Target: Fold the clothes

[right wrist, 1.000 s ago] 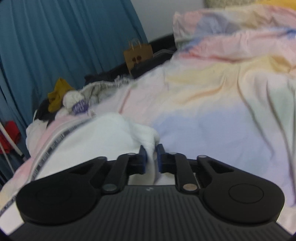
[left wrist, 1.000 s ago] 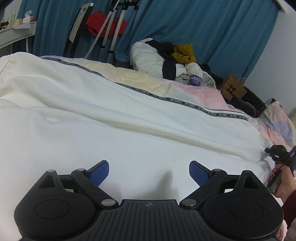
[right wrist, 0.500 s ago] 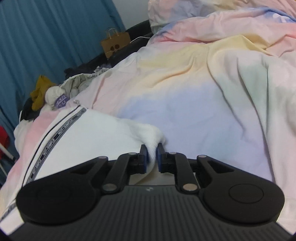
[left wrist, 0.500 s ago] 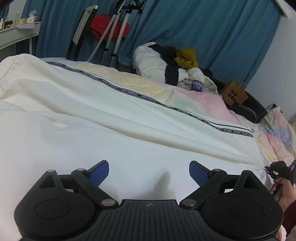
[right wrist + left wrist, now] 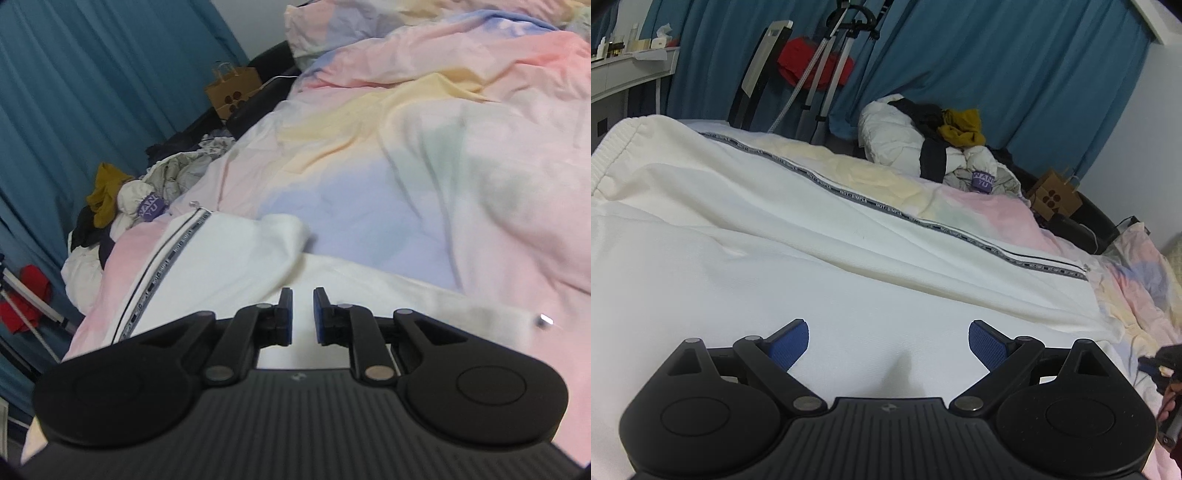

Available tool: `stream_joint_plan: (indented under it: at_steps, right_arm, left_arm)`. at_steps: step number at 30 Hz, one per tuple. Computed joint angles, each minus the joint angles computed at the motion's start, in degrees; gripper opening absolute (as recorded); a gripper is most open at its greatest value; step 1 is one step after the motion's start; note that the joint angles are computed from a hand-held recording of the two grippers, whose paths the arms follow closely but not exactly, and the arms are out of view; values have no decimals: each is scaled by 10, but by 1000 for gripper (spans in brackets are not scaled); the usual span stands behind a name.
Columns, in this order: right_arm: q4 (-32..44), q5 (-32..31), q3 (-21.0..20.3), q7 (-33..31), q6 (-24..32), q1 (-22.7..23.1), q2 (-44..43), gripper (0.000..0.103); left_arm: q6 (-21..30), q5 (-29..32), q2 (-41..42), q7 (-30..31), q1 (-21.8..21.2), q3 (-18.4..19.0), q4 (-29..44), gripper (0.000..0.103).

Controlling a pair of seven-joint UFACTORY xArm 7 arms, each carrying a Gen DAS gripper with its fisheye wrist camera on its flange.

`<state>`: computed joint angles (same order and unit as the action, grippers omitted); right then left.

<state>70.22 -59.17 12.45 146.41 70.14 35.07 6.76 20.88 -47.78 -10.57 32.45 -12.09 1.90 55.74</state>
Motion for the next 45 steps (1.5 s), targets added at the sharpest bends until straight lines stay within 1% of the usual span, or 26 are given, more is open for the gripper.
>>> stream_joint_plan:
  at_steps: [3, 5, 6, 7, 8, 9, 10, 12, 17, 19, 23, 25, 28, 31, 34, 35, 37, 38, 42, 44, 45]
  right_arm:
    - [-1, 33, 9, 12, 36, 9, -10, 16]
    - [2, 54, 14, 26, 63, 14, -11, 20]
    - [5, 63, 17, 35, 76, 17, -11, 28]
    - [11, 72, 19, 39, 92, 20, -8, 39]
    - [17, 81, 20, 43, 108, 23, -5, 46]
    - [27, 92, 21, 41, 129, 26, 2, 56]
    - [39, 103, 21, 39, 151, 30, 9, 64]
    - [65, 125, 18, 24, 200, 38, 25, 64]
    - [71, 176, 7, 18, 229, 40, 33, 64]
    - [46, 189, 3, 28, 194, 32, 22, 64]
    - [-20, 187, 1, 69, 87, 11, -8, 64]
    - [-34, 186, 3, 88, 64, 3, -11, 64]
    - [-42, 176, 7, 102, 55, 0, -14, 65]
    - [-46, 151, 12, 123, 64, 3, -18, 65]
    - [-56, 78, 18, 142, 59, 9, -27, 62]
    - [-44, 73, 21, 128, 72, 10, -21, 62]
    - [-5, 104, 22, 94, 116, 12, 1, 63]
    - [2, 123, 20, 87, 125, 13, 5, 63]
    - [-18, 220, 10, 104, 111, 3, -5, 63]
    - [-36, 248, 8, 114, 90, -4, -12, 64]
    - [-48, 246, 8, 119, 72, -7, -18, 64]
  left_arm:
    - [1, -10, -22, -2, -1, 5, -13, 95]
    - [2, -13, -36, -7, -1, 11, -21, 95]
    - [1, -13, -42, -11, -1, 14, -25, 95]
    - [0, -12, -48, -14, -1, 17, -28, 95]
    - [-1, -12, -53, -18, -2, 20, -32, 95]
    - [-2, -10, -58, -22, -2, 23, -35, 95]
    - [-3, -9, -62, -27, -2, 26, -37, 95]
    - [-2, -8, -67, -35, -4, 33, -40, 96]
    - [-1, -3, -75, -50, -5, 44, -43, 96]
    - [-3, 2, -75, -55, -5, 44, -44, 96]
    - [-5, 14, -76, -73, -5, 42, -46, 96]
    - [-5, 18, -77, -80, -5, 44, -47, 96]
    - [-4, 23, -75, -88, -5, 46, -46, 96]
    - [-4, 29, -72, -101, -3, 44, -45, 96]
    - [-5, 35, -70, -114, -2, 41, -46, 96]
    - [-6, 37, -70, -117, -2, 40, -47, 96]
    - [-8, 40, -69, -122, -2, 40, -47, 96]
    - [-8, 41, -68, -123, -2, 41, -47, 96]
    - [-8, 45, -65, -128, -2, 41, -45, 96]
    - [-8, 47, -63, -130, -2, 40, -45, 96]
    - [-8, 48, -62, -131, -2, 40, -45, 96]
